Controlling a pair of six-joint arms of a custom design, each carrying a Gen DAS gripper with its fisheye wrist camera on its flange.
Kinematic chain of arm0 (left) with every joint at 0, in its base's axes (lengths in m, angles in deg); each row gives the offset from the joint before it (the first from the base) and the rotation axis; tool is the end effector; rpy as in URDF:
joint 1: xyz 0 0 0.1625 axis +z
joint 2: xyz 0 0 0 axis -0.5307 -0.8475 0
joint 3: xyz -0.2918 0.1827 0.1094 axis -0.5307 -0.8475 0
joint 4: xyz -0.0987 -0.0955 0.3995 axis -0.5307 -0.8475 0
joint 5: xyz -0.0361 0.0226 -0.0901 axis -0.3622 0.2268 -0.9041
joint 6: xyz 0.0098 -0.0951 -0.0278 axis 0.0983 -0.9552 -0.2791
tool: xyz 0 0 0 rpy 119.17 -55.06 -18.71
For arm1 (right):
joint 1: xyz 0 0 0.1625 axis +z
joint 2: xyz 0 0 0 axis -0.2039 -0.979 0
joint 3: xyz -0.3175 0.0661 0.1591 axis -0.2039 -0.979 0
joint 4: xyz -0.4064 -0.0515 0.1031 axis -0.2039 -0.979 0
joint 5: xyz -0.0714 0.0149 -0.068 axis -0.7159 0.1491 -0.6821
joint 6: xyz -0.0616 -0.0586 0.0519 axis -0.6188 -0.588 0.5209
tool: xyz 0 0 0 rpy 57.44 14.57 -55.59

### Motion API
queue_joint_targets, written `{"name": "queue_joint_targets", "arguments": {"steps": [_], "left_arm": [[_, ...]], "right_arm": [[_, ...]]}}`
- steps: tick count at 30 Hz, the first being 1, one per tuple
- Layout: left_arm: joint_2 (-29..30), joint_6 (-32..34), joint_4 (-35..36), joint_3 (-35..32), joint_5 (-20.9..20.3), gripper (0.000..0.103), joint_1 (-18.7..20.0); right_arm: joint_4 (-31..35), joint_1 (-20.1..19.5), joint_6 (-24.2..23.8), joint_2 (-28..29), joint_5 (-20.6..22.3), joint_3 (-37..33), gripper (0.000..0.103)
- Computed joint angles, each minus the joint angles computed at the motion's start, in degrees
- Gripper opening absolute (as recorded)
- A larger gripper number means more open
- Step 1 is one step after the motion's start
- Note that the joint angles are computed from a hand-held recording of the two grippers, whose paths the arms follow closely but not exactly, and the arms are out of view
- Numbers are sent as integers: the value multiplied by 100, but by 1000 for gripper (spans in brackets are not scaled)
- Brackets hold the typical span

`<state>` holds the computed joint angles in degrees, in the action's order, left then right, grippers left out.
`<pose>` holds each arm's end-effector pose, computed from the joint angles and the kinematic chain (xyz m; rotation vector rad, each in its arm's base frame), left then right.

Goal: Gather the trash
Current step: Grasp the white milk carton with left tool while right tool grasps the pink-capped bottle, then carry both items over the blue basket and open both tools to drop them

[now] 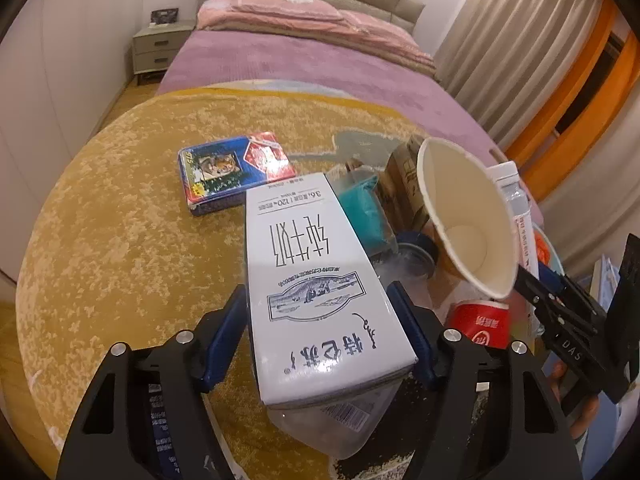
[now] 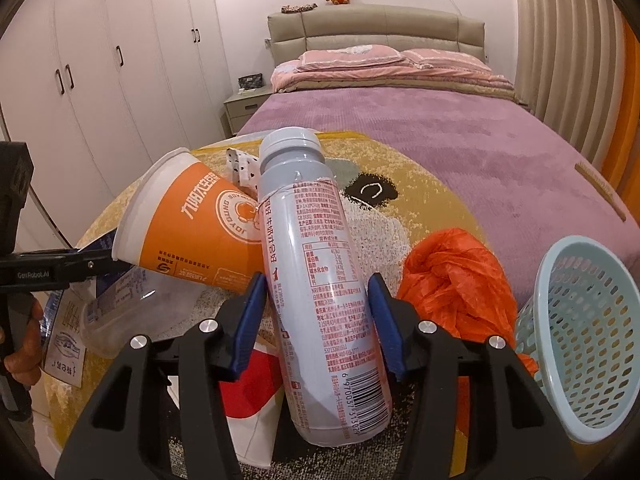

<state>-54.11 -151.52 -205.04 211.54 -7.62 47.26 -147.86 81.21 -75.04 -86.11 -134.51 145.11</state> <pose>-0.2463 -0.2736 0.0235 0.1805 2.5405 -0.8237 0.0237 -0.3208 0.2201 0.7618 -2.4118 0.8567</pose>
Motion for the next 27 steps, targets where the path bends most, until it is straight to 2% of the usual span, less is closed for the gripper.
{"name": "queue_joint_targets", "arguments": {"steps": [5,10,16,21,25,27], "left_arm": [[-257,-413,131,236,346,57,-425],[-470,-691,461,264,694,56,-813],[-420,-629,432,165,1008,55,-1205],[209,121,-501,-123,1154,55,-1278],[1148,1148,-1845,-589,1020,55,-1115],[1589,1564,-2335,-848,900,55,-1041]], "right_arm": [[511,-20,96,-492,276,27,48],[1131,28,209,-1191,484,41,48],[2117,-200,216,-2472,1081,145,48],[3108,-885,150,-3730,1800,127,48],[3738,-1773,66,-4612,2436,54,48],[4190,-2363,-58,-5022,2846,-18,48]]}}
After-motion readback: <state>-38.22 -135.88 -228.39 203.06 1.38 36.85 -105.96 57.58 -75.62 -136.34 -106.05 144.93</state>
